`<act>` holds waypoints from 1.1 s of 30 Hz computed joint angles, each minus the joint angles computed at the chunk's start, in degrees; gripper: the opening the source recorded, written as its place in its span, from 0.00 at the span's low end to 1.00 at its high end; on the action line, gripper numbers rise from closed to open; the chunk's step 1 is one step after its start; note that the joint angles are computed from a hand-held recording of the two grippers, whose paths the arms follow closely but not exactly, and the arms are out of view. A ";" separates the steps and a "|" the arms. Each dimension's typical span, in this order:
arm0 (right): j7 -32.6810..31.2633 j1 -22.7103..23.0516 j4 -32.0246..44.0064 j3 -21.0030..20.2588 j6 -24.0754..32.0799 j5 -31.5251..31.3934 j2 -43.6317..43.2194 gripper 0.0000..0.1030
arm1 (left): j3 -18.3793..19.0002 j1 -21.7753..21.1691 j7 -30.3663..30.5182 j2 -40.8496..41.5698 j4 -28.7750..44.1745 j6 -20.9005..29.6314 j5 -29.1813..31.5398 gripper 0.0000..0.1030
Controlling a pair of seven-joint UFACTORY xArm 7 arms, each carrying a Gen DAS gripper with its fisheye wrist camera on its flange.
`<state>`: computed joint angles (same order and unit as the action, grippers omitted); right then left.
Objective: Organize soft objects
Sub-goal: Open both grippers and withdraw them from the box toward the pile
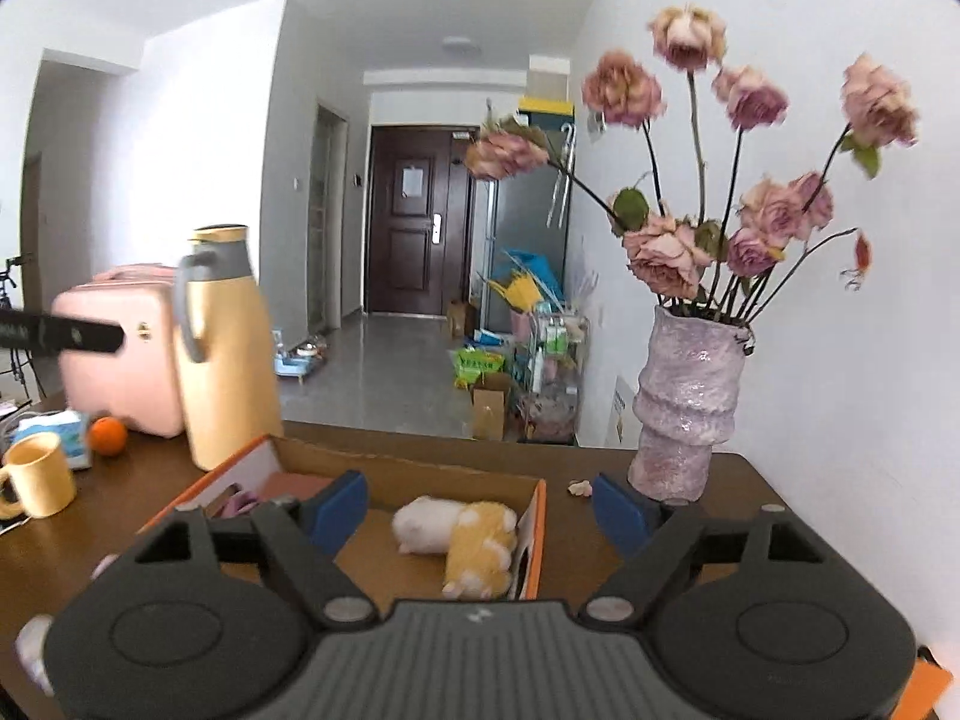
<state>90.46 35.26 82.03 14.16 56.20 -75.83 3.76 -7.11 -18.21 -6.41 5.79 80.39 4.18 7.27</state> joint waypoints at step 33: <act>30.64 28.88 -10.88 8.25 26.16 -4.18 5.93 0.82 | 0.02 -0.23 -6.28 -61.54 -74.07 -7.68 -1.30 0.84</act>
<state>121.10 64.14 71.15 22.41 82.36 -80.01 9.69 -7.09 -18.45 -12.69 -55.75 6.32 -3.50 5.97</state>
